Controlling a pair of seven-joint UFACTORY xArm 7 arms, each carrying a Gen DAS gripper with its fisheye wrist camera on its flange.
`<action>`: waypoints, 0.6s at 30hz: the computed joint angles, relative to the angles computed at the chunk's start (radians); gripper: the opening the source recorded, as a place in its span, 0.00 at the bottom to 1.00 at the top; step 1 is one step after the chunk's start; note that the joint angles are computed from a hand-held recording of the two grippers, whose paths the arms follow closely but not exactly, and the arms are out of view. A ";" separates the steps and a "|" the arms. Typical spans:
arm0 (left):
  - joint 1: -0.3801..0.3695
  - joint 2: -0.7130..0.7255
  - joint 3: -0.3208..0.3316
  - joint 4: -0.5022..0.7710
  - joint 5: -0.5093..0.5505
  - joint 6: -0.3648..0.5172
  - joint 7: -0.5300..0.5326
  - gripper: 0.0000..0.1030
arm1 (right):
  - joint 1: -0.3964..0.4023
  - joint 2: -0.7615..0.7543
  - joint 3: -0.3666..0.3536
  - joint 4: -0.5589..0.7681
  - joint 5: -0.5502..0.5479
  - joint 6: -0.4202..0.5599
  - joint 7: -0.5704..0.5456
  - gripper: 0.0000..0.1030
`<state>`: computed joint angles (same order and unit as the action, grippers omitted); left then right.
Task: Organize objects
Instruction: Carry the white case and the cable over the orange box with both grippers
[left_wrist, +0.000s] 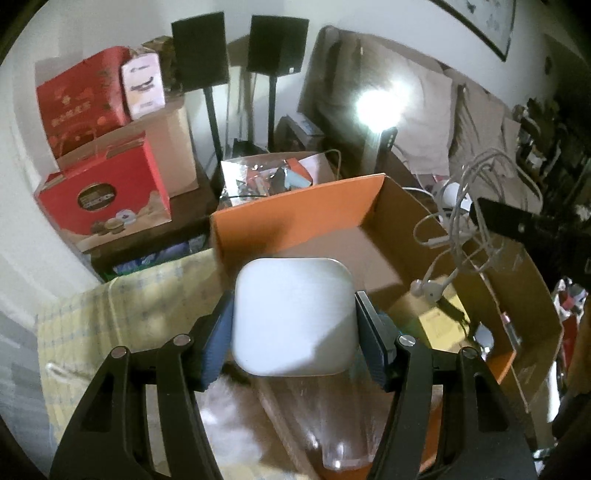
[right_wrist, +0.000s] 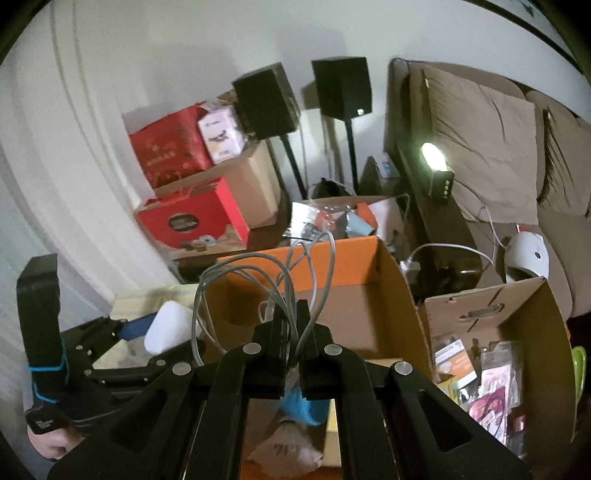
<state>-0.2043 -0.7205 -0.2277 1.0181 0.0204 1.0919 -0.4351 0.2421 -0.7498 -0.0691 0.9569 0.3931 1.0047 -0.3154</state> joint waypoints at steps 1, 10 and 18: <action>0.002 0.024 0.001 0.004 0.000 -0.015 0.002 0.57 | -0.002 0.017 -0.003 0.002 -0.001 -0.008 -0.002 0.04; -0.010 0.211 0.030 0.055 -0.010 -0.095 0.039 0.57 | -0.028 0.147 0.002 0.021 -0.019 -0.051 -0.025 0.04; -0.010 0.337 0.035 0.101 0.026 -0.099 0.027 0.57 | -0.056 0.245 0.035 0.031 -0.054 -0.074 -0.017 0.04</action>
